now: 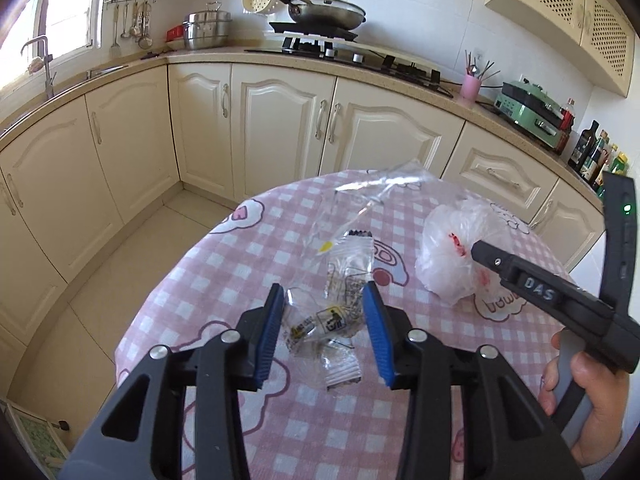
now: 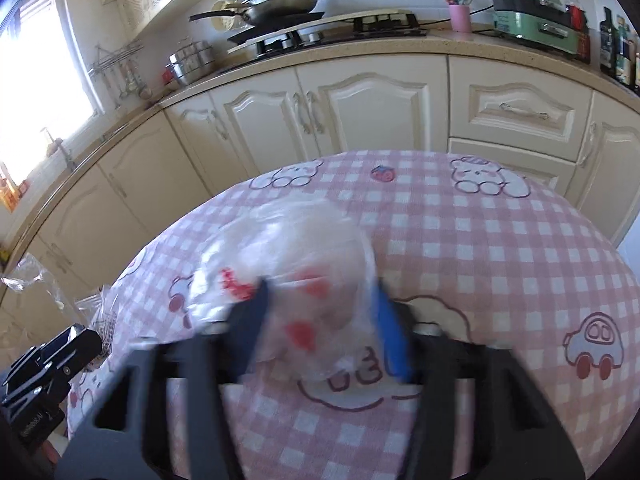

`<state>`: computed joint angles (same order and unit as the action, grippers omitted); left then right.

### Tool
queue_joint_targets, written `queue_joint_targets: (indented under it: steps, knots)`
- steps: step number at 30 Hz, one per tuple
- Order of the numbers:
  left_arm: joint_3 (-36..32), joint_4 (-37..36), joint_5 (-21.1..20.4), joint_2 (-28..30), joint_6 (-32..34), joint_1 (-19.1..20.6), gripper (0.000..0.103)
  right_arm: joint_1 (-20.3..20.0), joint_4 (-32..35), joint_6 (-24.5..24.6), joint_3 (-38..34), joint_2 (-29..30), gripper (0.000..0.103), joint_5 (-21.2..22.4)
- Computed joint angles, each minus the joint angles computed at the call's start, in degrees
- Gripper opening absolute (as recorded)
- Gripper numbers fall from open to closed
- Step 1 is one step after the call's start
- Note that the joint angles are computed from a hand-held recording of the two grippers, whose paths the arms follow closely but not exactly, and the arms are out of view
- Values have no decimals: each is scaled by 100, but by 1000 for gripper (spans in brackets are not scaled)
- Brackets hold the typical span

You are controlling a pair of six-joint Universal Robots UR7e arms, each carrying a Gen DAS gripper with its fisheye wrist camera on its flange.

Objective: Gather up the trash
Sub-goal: 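Grasp the white red-printed plastic bag with the right tool while the left tool grasps the clear bag, then carry the clear bag and white plastic bag with both tools over the blue bin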

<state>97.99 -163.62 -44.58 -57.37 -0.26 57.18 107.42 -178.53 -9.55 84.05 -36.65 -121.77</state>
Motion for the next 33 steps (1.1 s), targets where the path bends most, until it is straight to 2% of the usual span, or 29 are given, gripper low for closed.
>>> queue_joint_targets:
  steps: [1,3,4,7,12,19,27,33]
  knots:
    - [62,-43,10,-52,12,-20,40,15,26,-6,42,-32,18,14]
    - [183,-88,-13,-181,-10,-48,40,82,-38,-111,109,-65,5,-49]
    - [263,-120,-35,-270,-32,-72,40,126,-84,-142,160,-90,3,-90]
    - [483,-249,5,-502,-60,-172,40,243,-223,-143,382,-231,2,-9]
    - [939,-476,209,-953,-139,-389,40,624,-795,-416,769,-393,2,38]
    - [1702,-629,669,-1785,-347,-755,40,1219,-1287,-728,1155,-472,2,188]
    - [2652,-534,1270,-2961,-737,-1150,40,1781,-1327,-793,1269,-283,2,354]
    - [3311,138,1836,-4076,-1308,-1351,40,2127,-1114,-646,1209,61,2,552]
